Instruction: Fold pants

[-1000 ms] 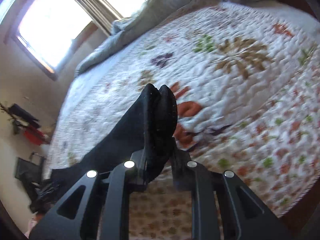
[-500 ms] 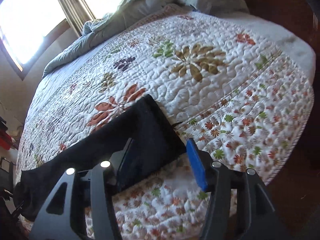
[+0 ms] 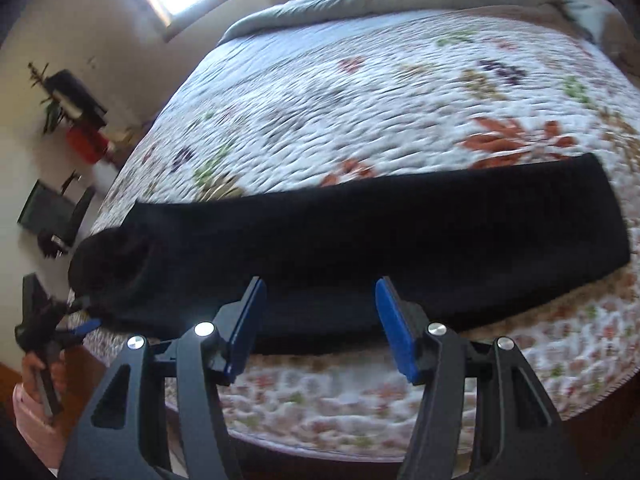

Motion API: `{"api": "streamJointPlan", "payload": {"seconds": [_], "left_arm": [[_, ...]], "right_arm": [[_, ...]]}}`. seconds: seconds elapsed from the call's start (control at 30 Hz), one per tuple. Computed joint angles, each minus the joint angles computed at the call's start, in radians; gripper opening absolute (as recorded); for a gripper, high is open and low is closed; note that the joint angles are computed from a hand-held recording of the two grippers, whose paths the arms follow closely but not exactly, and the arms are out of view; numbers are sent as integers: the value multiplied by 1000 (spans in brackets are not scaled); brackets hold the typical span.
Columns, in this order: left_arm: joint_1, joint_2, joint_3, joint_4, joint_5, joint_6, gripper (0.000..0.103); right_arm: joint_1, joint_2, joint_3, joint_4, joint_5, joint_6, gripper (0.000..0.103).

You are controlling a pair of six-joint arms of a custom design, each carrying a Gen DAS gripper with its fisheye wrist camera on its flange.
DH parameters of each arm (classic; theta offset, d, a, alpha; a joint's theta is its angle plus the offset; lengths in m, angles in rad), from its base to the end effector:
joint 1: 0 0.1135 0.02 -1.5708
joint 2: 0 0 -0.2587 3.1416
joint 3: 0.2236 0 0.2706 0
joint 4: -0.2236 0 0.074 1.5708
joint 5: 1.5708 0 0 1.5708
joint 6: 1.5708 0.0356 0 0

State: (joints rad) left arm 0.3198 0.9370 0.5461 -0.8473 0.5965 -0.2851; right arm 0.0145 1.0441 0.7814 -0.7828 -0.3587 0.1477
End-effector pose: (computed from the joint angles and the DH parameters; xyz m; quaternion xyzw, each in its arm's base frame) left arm 0.1652 0.0336 0.1791 -0.2343 0.9144 -0.2870 0.1632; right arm 0.2140 0.0156 0.2337 0.0170 0.9512 0.1924 0.2407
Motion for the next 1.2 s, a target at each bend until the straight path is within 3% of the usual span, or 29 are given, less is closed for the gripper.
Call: {"api": "streamJointPlan", "payload": {"seconds": [0.17,0.37,0.43,0.47,0.5,0.53,0.6,0.83,0.9,0.97,1.03,1.13,1.2], "left_arm": [[132,90,-19,54,165,-1,77],[185,155,-36,137,225,-63,71],[189,183,-44,171,213,-99,60],[192,169,-53,163,201,-102,47],[192,159,-55,154,173,-98,22],[193,137,-63,152,151,-88,9],[214,93,-80,141,162,-75,5],[231,-268,-85,-68,116,-78,4],[178,-270,-123,-22,41,-120,4],[72,-174,-156,102,-58,-170,4],[84,-126,-179,172,-33,-191,4],[105,-153,-128,87,-10,-180,10],[86,-196,-88,23,-55,-183,15]], "right_arm": [[160,15,-4,11,114,49,60],[176,-2,-20,-5,129,82,62],[179,3,-28,1,137,85,63],[181,4,-30,2,138,86,65],[184,5,-34,2,141,89,66],[186,5,-39,4,143,93,67],[186,9,-48,7,141,98,67],[177,13,-73,15,141,99,68],[168,22,-79,27,140,98,68],[164,46,-83,43,139,101,68],[174,59,-81,49,150,103,68],[174,38,-85,42,151,91,68],[154,27,-86,34,139,93,68]]}}
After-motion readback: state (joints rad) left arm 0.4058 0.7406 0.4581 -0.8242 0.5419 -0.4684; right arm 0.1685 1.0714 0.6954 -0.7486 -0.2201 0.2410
